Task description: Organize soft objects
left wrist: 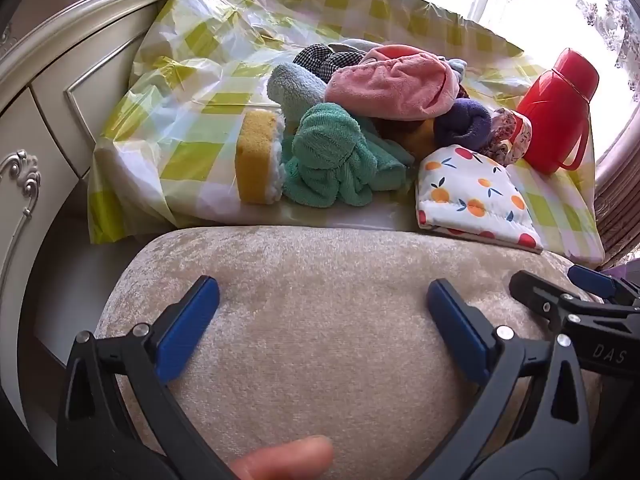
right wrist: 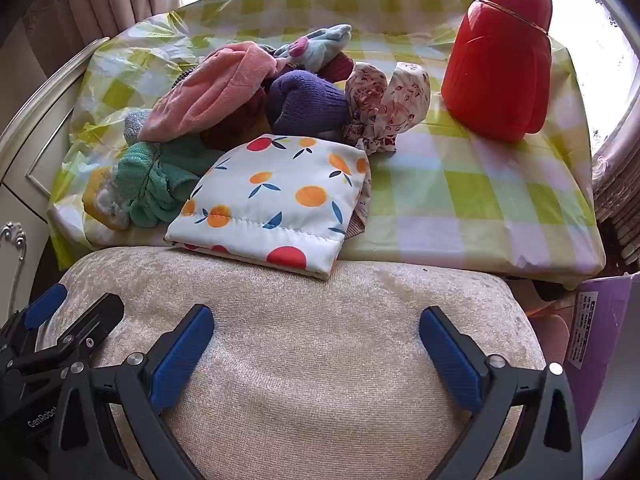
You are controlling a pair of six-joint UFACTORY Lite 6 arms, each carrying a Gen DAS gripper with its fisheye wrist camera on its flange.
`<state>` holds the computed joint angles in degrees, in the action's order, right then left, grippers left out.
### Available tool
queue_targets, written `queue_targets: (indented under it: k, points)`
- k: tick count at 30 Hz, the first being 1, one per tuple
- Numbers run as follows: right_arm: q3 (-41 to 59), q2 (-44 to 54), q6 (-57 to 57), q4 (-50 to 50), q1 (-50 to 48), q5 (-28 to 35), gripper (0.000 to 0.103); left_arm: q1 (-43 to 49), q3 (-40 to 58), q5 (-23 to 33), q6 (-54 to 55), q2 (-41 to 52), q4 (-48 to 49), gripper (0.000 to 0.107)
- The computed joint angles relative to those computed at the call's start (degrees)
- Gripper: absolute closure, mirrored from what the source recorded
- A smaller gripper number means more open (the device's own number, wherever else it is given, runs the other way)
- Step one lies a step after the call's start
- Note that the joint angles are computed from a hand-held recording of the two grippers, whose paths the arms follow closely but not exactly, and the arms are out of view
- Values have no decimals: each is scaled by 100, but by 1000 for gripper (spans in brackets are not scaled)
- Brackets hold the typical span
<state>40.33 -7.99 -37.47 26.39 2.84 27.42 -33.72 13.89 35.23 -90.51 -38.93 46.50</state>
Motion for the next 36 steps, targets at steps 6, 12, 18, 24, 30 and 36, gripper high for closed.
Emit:
queue_targets:
  k: [6, 12, 18, 24, 30, 36]
  points:
    - [10, -2, 341, -356, 88, -34, 0, 113, -2, -109, 201, -35, -191, 4]
    - [-5, -12, 355, -355, 100, -45, 0, 122, -5, -123, 212, -40, -202, 4]
    - [4, 4, 360, -336, 115, -33, 0, 136, 1, -109, 224, -23, -204, 4]
    - [40, 58, 278, -268, 78, -34, 0, 106, -50, -39, 256, -135, -233, 4]
    - [30, 38, 250, -257, 57, -20, 0, 71, 5, -83, 110, 13, -140, 4]
    - [45, 63, 250, -243, 68, -28, 0, 108, 29, -88, 188, 21, -201, 4]
